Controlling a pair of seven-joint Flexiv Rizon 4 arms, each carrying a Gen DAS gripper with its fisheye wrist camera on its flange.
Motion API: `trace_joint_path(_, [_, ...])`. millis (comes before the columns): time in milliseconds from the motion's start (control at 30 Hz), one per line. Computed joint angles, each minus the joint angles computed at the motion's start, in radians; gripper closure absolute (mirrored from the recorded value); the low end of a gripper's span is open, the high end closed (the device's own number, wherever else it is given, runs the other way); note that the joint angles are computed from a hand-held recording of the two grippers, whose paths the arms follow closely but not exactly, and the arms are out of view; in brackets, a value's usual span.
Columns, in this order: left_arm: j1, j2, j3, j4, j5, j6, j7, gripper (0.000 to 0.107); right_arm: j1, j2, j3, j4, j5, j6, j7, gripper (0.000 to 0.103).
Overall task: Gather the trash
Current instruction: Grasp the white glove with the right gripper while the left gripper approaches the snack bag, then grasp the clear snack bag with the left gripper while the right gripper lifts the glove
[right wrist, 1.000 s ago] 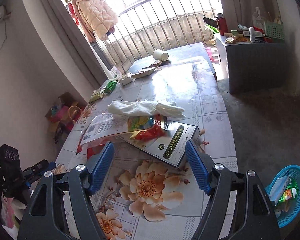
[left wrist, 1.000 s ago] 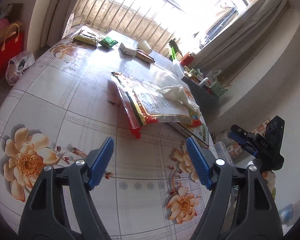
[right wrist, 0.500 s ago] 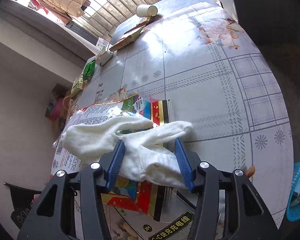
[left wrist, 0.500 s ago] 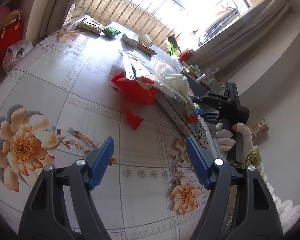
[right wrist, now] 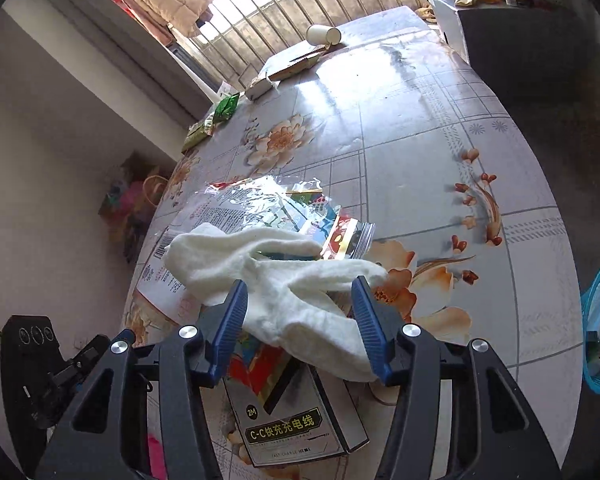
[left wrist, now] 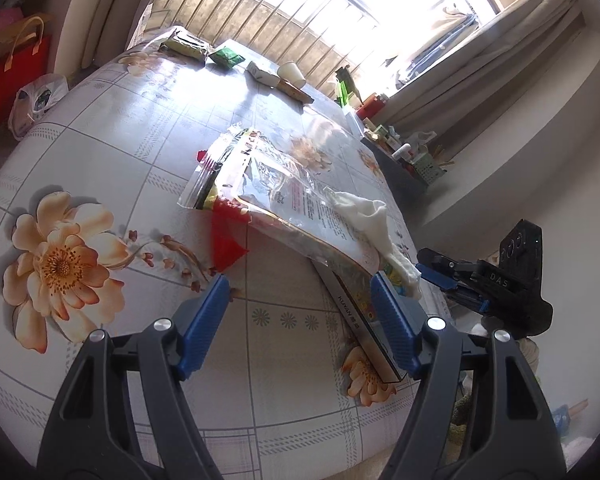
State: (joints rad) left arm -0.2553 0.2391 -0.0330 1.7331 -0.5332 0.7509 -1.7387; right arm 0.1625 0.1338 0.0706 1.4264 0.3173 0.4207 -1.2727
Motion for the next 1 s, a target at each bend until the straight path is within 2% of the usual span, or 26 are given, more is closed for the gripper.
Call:
trace_joint_path(167, [-0.009,0.004,0.003,0.009,-0.024,-0.006,0.005,0.038,0.041,-0.034,0.02,-0.065,-0.061,-0.052,-0.181,0.028])
trace_joint_path(333, [-0.021,0.014,0.001,0.024,-0.036,-0.006,0.009,0.038,0.062,-0.079,0.054,-0.064,-0.173,-0.068,-0.237,0.028])
trace_joint_path(433, [-0.024,0.014,0.003,0.026,-0.042,-0.013,0.018,0.038,0.065,-0.094,0.058,-0.061,-0.183,-0.07,-0.24,0.029])
trace_joint_path(600, [-0.03,0.008,0.003,0.029,-0.062,-0.006,0.039,0.038,0.05,-0.096,0.044,-0.074,-0.113,-0.066,-0.193,0.056])
trace_joint_path(733, [-0.037,-0.006,-0.003,0.025,-0.084,0.004,0.049,0.038,0.032,-0.093,0.033,-0.074,-0.058,-0.055,-0.146,0.073])
trace_joint_path(800, [-0.042,-0.017,-0.007,0.02,-0.104,0.015,0.045,0.038,0.023,-0.091,0.027,-0.072,-0.033,-0.057,-0.125,0.086])
trace_joint_path(1000, [-0.045,-0.074,-0.019,0.006,-0.17,0.088,-0.024,0.037,0.003,-0.077,0.019,-0.05,0.043,-0.036,-0.099,0.088])
